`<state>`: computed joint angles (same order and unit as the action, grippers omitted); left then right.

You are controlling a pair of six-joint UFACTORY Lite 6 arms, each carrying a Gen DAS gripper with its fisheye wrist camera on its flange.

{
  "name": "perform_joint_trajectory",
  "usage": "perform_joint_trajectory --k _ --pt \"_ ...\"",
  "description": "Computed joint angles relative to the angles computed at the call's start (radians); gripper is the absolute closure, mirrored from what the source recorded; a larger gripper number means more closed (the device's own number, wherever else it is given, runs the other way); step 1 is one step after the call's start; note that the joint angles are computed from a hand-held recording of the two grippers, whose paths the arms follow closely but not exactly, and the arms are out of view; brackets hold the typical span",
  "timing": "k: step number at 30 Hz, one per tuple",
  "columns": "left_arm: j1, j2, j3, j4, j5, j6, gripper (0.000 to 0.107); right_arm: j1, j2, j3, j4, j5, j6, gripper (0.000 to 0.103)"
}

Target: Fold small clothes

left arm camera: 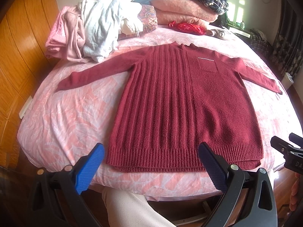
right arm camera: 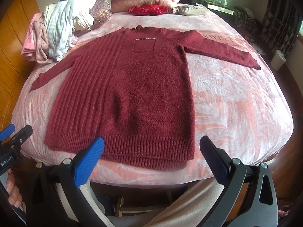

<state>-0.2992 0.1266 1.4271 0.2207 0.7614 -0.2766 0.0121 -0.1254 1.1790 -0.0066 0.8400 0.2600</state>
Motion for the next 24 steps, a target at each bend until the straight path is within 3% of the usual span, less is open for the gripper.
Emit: perform_joint_trajectory --k 24 --pt "0.0 0.007 0.021 0.005 0.011 -0.003 0.008 -0.02 -0.029 -0.016 0.027 -0.031 -0.036 0.003"
